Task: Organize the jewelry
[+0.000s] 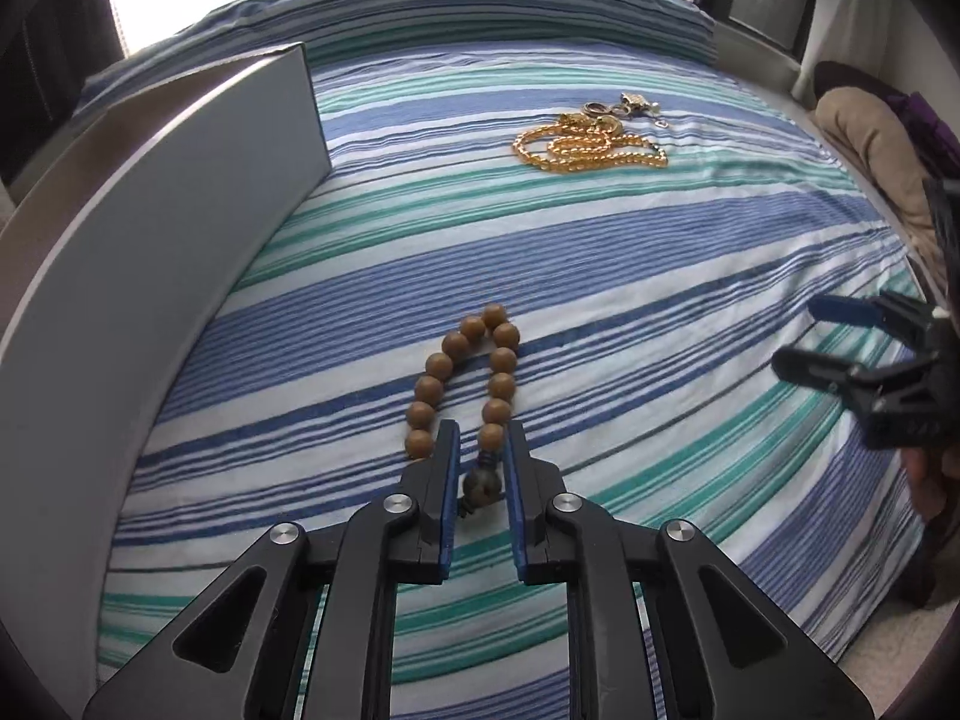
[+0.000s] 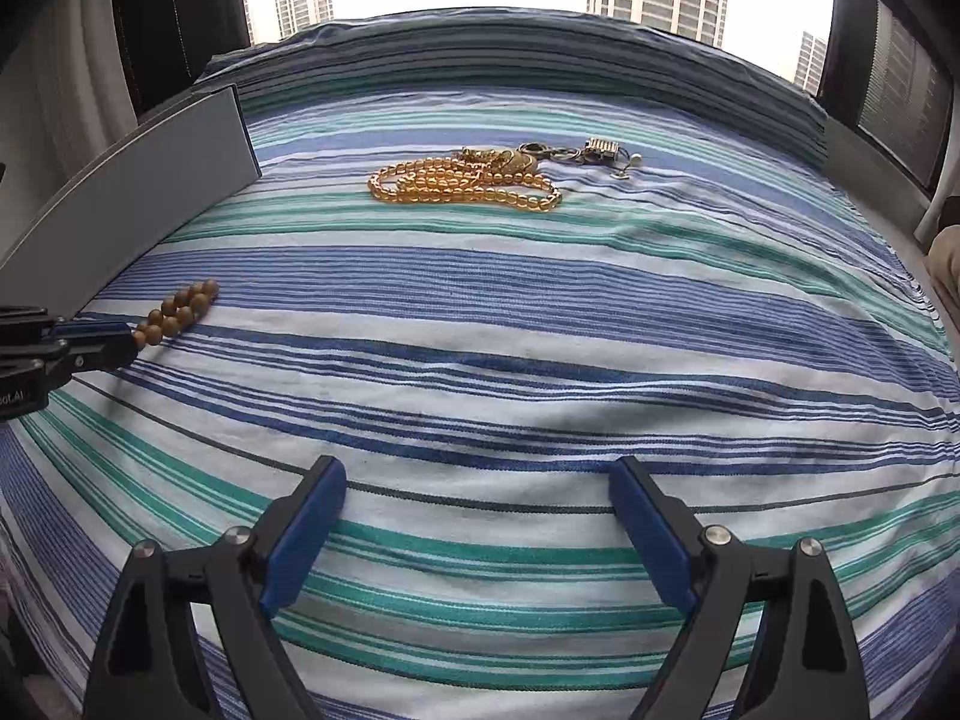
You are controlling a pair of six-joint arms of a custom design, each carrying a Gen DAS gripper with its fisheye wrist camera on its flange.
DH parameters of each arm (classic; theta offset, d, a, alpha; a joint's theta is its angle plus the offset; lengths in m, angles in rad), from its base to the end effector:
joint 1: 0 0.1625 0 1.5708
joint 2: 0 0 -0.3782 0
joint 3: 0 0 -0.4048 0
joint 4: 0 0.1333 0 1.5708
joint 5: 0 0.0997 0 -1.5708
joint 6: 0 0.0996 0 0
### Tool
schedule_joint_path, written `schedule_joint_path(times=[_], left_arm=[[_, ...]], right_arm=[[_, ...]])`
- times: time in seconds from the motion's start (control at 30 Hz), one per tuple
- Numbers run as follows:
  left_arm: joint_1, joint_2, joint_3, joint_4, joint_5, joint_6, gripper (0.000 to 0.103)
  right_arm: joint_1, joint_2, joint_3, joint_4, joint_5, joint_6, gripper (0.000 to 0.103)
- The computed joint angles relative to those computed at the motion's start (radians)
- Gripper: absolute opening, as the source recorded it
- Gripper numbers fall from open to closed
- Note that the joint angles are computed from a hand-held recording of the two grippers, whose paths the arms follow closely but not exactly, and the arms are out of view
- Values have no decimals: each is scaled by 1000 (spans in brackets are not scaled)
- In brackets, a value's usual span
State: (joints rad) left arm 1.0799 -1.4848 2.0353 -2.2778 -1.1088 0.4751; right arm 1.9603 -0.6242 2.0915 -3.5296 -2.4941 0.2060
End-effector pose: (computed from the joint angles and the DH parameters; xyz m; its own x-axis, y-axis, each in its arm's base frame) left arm -0.0742 -0.5158 0.2550 -0.5181 0.7193 -0.4628 0.7902 0.6096 0.0628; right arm 0.2264 -0.4097 -0.0250 -0.7546 0.2835 0.5918 -0.1843 0.7740 -0.6058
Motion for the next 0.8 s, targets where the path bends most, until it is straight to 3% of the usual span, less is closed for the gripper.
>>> schedule_joint_path(times=[0.03,0.07,0.13,0.23,0.33,0.4,0.43,0.63,0.67,0.7,0.8], left_arm=[[2,-5,3,-2,-5,-2,31],[4,-11,5,-9,-17,-6,45],[10,-23,8,-24,-36,-11,52],[16,-39,4,-22,-56,-32,52],[24,-63,4,-22,-66,-46,56],[30,-77,6,-26,-61,-50,58],[33,-82,8,-27,-56,-53,58],[68,-96,3,-18,-32,-73,58],[73,-94,1,-16,-30,-79,58],[76,-95,1,-11,-26,-86,58],[79,-90,-1,-1,-18,-98,58]], right_arm=[[-11,-54,23,36,72,18,92],[-22,-109,43,58,139,26,92],[-41,-205,53,117,217,33,92],[-81,-291,-7,221,229,19,92],[-140,-294,-130,328,204,-34,89],[-187,-271,-216,415,232,-65,67],[-208,-257,-256,461,256,-70,62],[-276,-162,-392,570,294,-18,55],[-270,-150,-398,540,275,-37,45],[-269,-147,-405,553,275,-43,23],[-263,-155,-392,529,284,-31,17]])
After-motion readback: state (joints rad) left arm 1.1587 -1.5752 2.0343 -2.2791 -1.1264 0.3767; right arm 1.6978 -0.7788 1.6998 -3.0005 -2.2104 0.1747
